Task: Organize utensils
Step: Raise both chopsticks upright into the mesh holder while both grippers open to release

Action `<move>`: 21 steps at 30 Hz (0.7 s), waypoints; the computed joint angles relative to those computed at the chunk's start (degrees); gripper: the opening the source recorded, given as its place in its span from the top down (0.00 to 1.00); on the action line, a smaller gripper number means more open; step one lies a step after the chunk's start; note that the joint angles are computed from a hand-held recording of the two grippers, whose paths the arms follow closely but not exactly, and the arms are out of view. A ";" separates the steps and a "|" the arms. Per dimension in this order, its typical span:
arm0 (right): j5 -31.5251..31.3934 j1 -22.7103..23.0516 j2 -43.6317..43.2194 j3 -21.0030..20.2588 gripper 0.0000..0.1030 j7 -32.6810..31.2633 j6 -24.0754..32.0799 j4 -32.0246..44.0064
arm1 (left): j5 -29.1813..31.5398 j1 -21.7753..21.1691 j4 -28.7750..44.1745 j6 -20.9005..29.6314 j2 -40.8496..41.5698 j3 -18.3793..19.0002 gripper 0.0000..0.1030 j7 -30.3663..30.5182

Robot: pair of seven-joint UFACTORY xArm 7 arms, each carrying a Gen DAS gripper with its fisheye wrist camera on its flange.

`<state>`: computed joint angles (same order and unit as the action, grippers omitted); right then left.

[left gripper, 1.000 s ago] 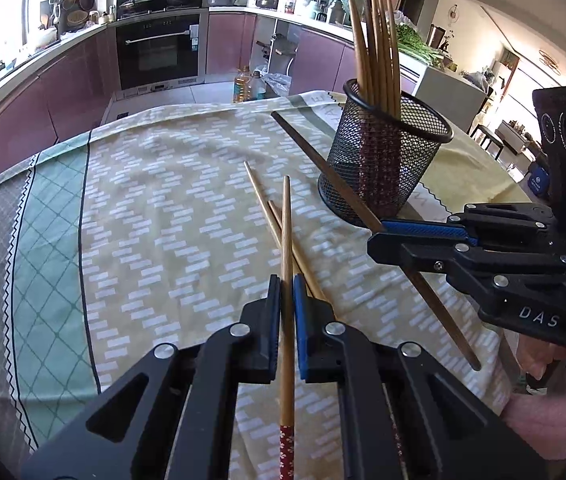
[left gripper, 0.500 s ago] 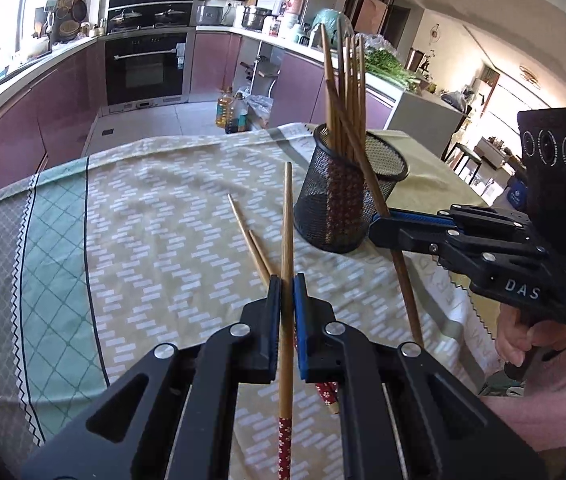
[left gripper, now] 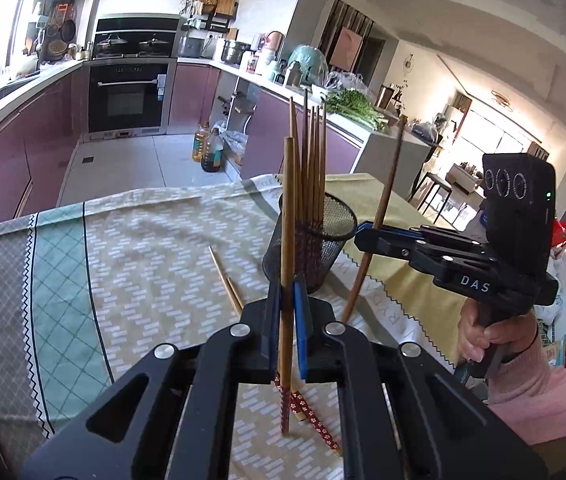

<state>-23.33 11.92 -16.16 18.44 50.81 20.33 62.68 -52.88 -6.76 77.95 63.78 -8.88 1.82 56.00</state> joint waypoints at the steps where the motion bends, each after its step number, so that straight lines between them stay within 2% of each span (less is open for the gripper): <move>1: -0.03 -0.06 -0.20 -0.14 0.94 0.01 -0.29 -0.10 | -0.24 0.03 0.08 0.13 -0.23 0.10 0.93 0.14; 9: -0.80 -1.59 -1.29 -0.03 0.94 -0.11 -1.63 -0.33 | -3.51 0.74 3.83 2.41 0.79 1.04 0.93 0.07; 21: -2.25 -4.15 -2.93 0.74 0.94 -0.28 -1.55 0.69 | -5.65 0.70 10.58 2.02 4.95 -1.65 0.93 -1.09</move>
